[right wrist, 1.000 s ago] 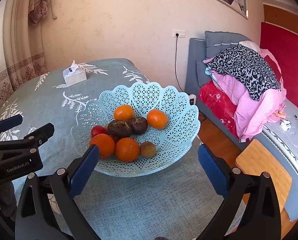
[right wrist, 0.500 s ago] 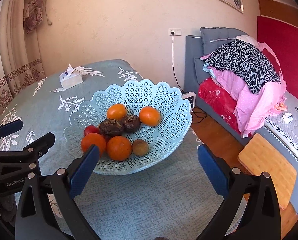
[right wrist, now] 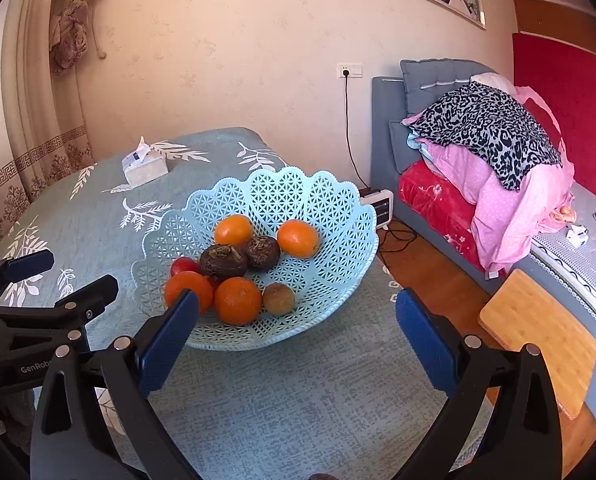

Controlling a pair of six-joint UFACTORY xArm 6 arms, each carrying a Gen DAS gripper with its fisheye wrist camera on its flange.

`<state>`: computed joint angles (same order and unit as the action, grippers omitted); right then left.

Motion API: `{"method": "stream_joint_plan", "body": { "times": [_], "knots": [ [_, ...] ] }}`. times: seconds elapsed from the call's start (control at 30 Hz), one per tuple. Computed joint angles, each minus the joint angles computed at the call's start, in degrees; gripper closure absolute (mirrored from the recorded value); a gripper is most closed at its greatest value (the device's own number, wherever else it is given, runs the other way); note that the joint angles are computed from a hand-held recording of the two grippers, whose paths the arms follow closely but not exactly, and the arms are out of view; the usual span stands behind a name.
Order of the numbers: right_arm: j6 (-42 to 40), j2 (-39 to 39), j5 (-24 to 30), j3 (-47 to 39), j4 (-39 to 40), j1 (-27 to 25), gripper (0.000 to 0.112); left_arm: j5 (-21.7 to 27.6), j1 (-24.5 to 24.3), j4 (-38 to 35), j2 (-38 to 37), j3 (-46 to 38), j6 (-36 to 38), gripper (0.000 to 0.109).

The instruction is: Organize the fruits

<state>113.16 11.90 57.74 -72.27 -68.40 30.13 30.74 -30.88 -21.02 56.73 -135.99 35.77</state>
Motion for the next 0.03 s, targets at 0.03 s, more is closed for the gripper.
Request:
{"method": "stream_joint_plan", "body": {
  "times": [0.03],
  "knots": [
    [-0.4,0.38,0.53,-0.58,-0.2,0.37,0.012,0.89,0.4,1.46,1.11,-1.83,-1.84,0.013]
  ]
}}
